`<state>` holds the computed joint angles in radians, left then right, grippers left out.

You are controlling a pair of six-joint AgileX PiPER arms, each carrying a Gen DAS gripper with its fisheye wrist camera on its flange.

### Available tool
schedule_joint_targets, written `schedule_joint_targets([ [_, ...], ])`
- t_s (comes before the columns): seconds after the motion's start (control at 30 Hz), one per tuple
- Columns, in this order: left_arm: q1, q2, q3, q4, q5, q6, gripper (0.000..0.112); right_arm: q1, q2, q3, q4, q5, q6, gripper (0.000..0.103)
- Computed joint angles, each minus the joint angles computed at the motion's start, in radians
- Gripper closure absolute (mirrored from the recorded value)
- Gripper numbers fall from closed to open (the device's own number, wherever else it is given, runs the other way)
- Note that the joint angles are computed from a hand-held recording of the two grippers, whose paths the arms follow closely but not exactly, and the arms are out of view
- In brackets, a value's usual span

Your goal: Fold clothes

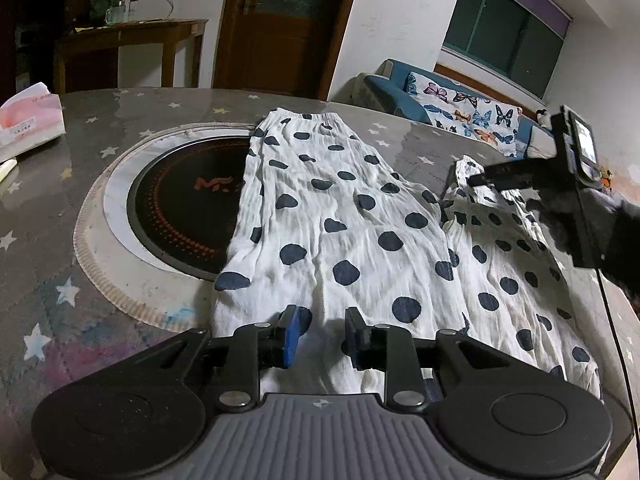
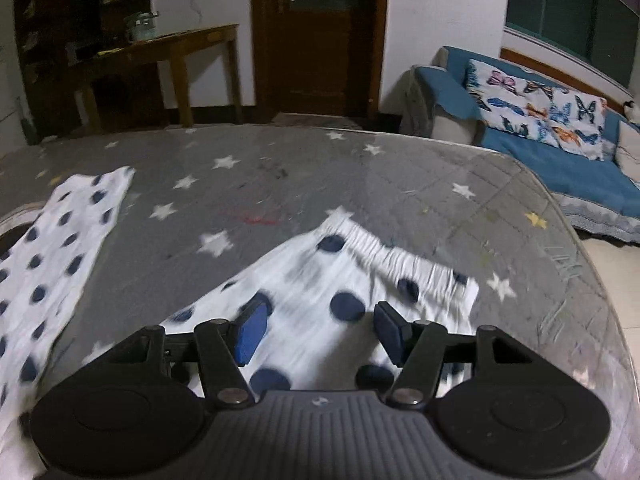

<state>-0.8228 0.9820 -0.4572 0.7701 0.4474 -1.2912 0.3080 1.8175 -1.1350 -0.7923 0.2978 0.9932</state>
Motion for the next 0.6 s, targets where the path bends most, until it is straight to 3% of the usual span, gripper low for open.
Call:
schedule_joint_targets([
  [0.13, 0.005, -0.002, 0.002, -0.005, -0.007, 0.005, 0.085, 0.004, 0.016, -0.041, -0.018, 0.032, -0.002, 0.042],
  [0.3, -0.010, -0.002, -0.003, 0.005, 0.002, -0.011, 0.073, 0.031, -0.059, 0.022, -0.011, 0.022, -0.026, 0.029],
  [0.43, -0.071, 0.012, -0.022, 0.056, 0.055, -0.077, 0.065, 0.064, -0.140, 0.126, -0.005, -0.008, -0.016, 0.021],
  [0.6, -0.154, 0.015, -0.042, 0.099, 0.117, -0.141, 0.054, 0.123, -0.229, 0.245, -0.065, -0.027, 0.082, 0.019],
])
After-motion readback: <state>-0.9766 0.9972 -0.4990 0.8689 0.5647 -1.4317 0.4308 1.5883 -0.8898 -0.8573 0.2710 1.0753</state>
